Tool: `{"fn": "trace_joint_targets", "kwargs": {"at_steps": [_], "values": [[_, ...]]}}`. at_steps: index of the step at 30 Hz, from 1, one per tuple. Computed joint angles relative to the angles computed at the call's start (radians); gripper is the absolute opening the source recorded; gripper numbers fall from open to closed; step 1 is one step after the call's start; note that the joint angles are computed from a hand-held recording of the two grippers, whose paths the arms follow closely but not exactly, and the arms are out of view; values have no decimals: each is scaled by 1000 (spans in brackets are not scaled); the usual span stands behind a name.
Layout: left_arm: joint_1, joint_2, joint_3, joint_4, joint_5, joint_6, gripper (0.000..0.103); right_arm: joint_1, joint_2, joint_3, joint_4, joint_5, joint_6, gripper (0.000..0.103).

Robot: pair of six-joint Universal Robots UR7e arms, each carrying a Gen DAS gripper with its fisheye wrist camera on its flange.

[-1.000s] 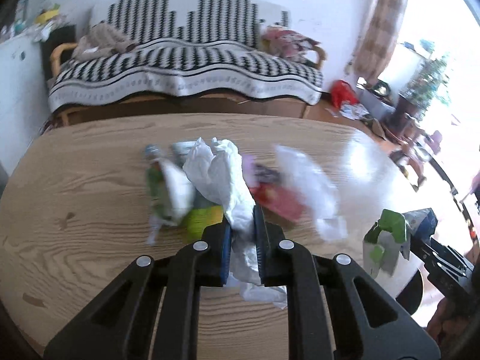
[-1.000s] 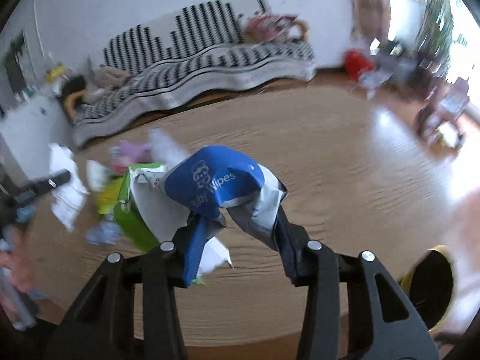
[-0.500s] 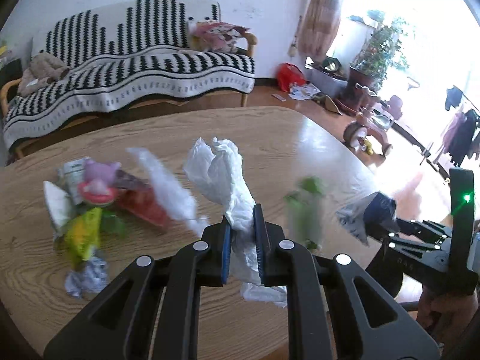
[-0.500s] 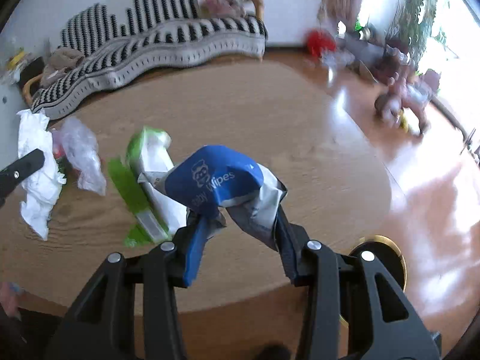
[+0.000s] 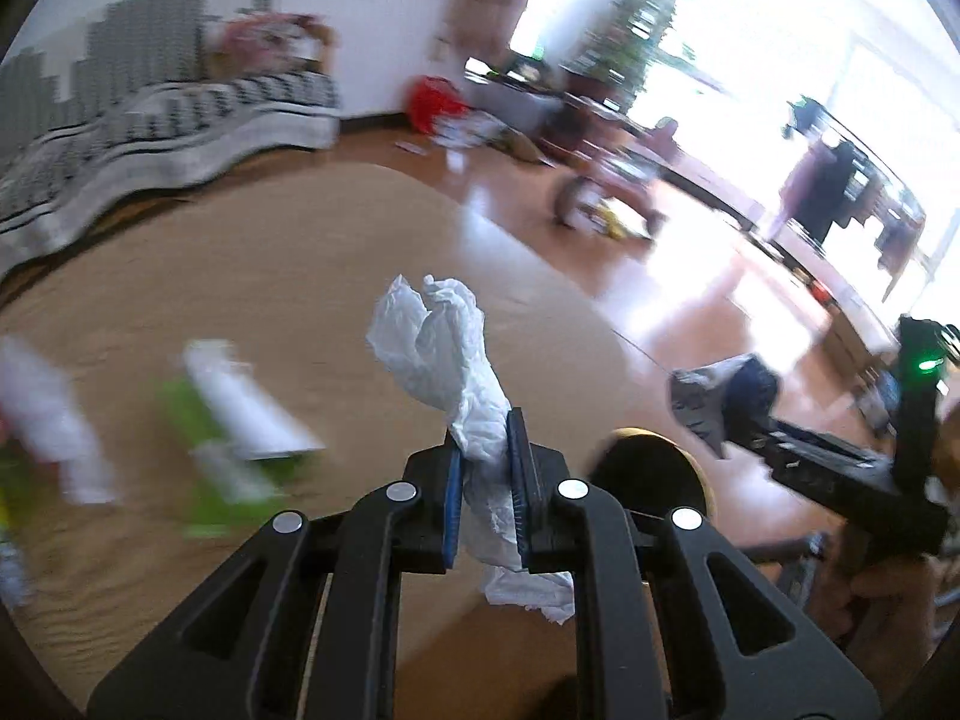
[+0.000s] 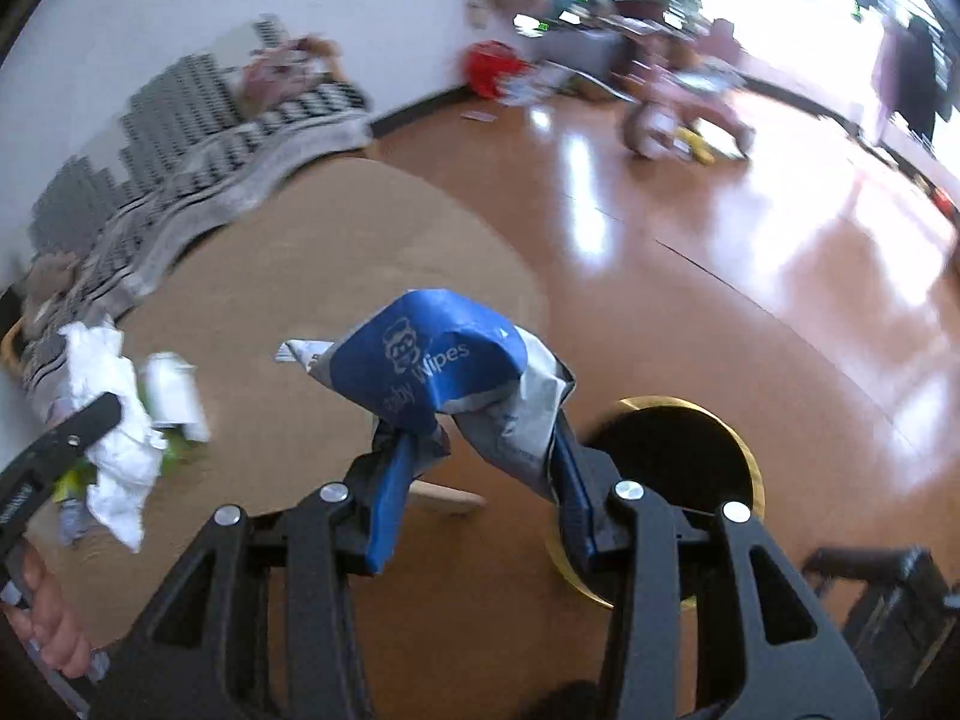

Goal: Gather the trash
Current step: 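Carry tissue and wipes packet to the black bin and open both grippers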

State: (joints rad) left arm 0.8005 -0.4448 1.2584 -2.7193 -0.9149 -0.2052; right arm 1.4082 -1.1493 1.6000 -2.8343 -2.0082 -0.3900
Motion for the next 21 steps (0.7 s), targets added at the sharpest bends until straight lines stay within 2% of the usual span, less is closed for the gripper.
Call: {"fn": "trace_joint_targets", "kwargs": {"at_steps": [5,8,12,18,20,21], "values": [[-10,191,-234,136,-168,8,13,-132,-27,-4,43,1,59,44],[-13,303,-373,214,-229,34,13,-201,-24,-29,105,12,92,44],[-14,409,-504,305,-260,42,13,-257,-20,-55,184,46,118,45],[-6,506,-636,395,-273,23,13,-273,-1,-95,239,81,131,47],[-2,529,-675,418,-282,20,13,-276,-1,-99,243,86,127,50],[-1,538,-688,426,-281,21,13,-267,11,-111,247,82,136,61]]}}
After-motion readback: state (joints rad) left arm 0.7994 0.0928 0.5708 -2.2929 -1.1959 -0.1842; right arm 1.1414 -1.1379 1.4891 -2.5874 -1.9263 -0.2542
